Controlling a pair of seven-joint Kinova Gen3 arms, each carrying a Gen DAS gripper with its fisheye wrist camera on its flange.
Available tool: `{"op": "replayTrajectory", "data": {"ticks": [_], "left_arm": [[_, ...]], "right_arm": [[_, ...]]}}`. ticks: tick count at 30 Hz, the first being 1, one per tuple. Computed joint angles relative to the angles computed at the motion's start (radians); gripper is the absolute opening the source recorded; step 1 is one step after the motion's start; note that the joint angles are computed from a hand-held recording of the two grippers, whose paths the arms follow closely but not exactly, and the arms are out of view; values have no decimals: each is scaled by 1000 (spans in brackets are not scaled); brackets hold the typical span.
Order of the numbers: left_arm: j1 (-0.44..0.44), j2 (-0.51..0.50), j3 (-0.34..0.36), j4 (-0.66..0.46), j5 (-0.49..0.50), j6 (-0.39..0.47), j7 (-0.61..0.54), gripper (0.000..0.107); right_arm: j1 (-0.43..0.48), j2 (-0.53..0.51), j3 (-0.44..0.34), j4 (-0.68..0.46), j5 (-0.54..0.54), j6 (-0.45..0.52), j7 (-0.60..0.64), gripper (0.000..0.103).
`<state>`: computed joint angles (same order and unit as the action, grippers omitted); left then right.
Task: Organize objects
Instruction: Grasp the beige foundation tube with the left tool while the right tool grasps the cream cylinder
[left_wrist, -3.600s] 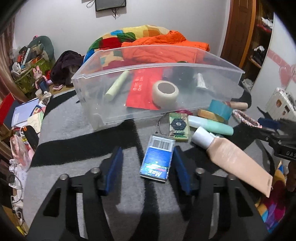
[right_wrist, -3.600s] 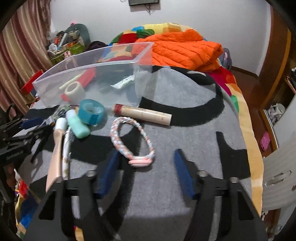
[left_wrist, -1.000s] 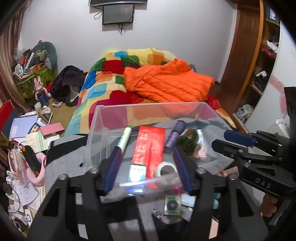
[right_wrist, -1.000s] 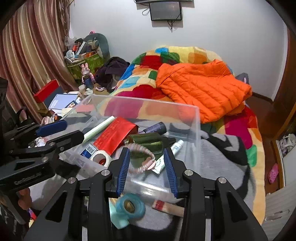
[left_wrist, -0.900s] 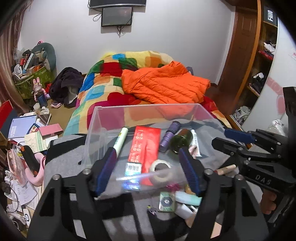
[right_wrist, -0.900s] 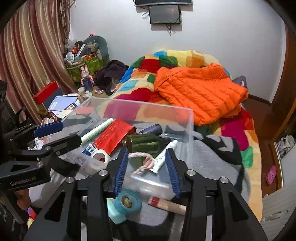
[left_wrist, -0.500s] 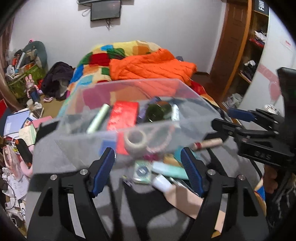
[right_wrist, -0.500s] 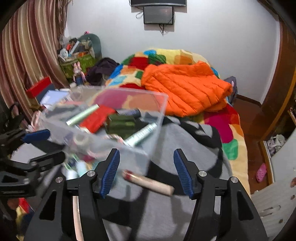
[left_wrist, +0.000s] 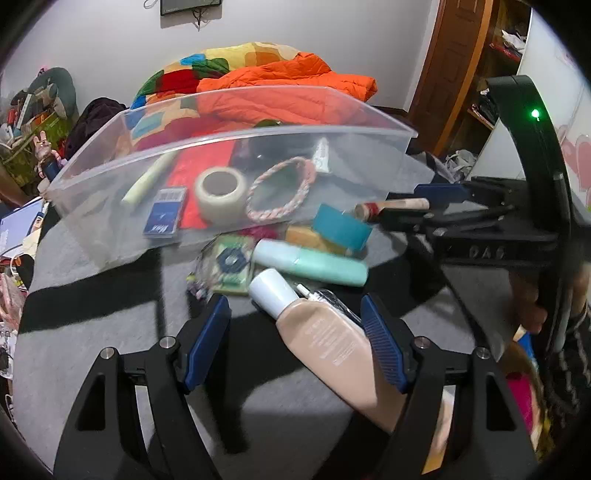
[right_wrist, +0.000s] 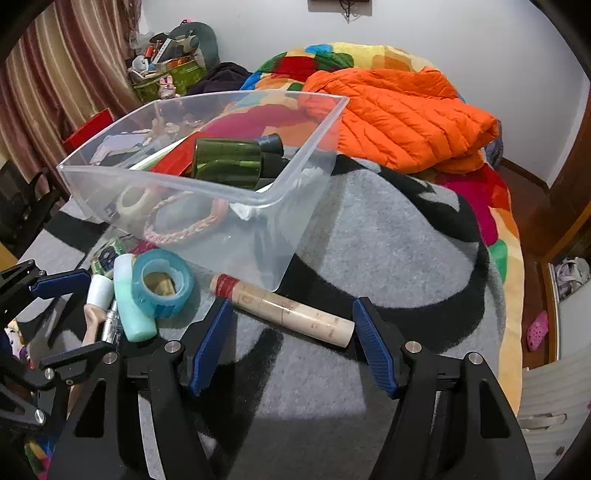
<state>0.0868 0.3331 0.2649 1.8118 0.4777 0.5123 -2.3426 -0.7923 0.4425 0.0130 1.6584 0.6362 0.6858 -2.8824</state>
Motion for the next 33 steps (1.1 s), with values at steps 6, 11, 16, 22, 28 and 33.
{"op": "replayTrajectory", "data": {"ticks": [6,11,16,22,28,33], "left_arm": [[-89,-40,7,49,69,4,-124,74],[-105,-67,-37,68,82,8,-153,74],[-115,-56,-67,40,94,86,-115,74],[-45,-63,-77,84,40,-38,-25,74],[-103,-62,-22,105,64,-90,-66,39],[-175,-68,-5,112,157,-57,-155,33]], "right_arm": [[2,-25,-23,35,-28,-27,29,33],[23,-73,-70,92,-69,-119,89,28],[-81,-79,-21,71,29,-48,10,31],[-43,-32,-35,-3,29,-9,17,44],[-54,26,-8,-39,-2,11,12,36],[-106,3,9,-7,48,25,-82,14]]}}
